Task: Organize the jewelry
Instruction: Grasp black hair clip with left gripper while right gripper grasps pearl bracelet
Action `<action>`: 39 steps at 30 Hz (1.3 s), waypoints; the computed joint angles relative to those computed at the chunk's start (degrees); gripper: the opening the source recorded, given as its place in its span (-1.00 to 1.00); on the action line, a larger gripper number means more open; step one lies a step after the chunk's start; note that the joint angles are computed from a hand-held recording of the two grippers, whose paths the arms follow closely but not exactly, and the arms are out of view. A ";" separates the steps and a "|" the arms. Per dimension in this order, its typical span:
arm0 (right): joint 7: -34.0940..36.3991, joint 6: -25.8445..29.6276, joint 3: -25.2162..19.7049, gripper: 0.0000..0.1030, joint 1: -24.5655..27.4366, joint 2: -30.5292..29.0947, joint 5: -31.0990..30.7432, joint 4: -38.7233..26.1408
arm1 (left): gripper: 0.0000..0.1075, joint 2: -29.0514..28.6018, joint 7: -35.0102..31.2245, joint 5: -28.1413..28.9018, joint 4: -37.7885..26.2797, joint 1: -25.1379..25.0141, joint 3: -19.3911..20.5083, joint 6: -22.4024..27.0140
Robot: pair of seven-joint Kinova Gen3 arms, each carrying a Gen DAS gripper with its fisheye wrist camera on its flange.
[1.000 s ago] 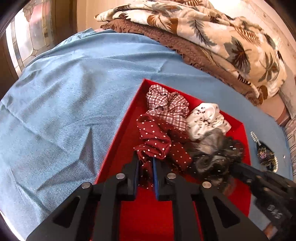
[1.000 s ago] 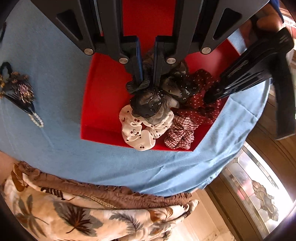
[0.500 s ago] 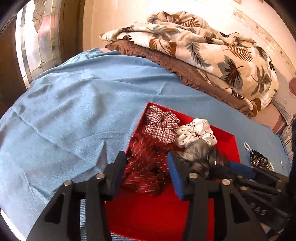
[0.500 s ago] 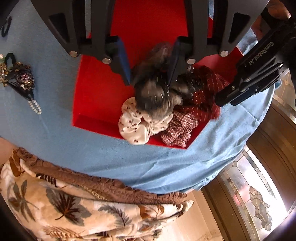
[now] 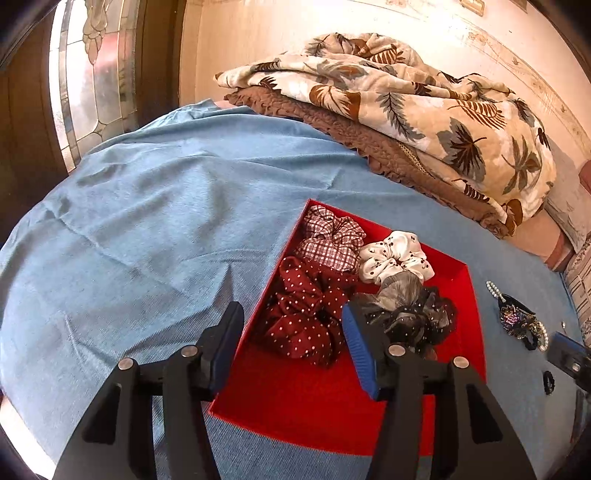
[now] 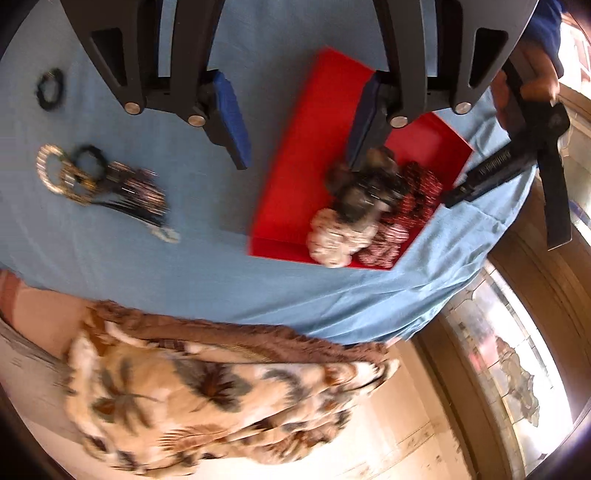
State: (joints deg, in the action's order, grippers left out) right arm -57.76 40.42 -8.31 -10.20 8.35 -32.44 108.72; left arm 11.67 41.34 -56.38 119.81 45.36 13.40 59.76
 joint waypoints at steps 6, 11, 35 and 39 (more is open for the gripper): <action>5.18 0.72 5.67 0.30 6.87 -4.40 1.62 3.74 | 0.01 1.14 4.29 -0.05 -0.73 2.53 0.65 2.69; 9.06 2.02 10.88 0.35 14.35 -3.82 1.36 4.38 | 0.01 4.98 5.29 -0.77 -4.65 7.17 1.63 8.54; 19.84 4.98 7.82 0.35 30.95 10.78 -5.35 -4.03 | 0.05 17.43 -29.66 8.43 -37.14 9.09 -6.79 -0.97; 19.89 5.31 6.49 0.35 31.18 13.73 -5.38 -6.73 | 0.05 21.14 -35.78 13.87 -43.14 5.05 -7.90 -5.00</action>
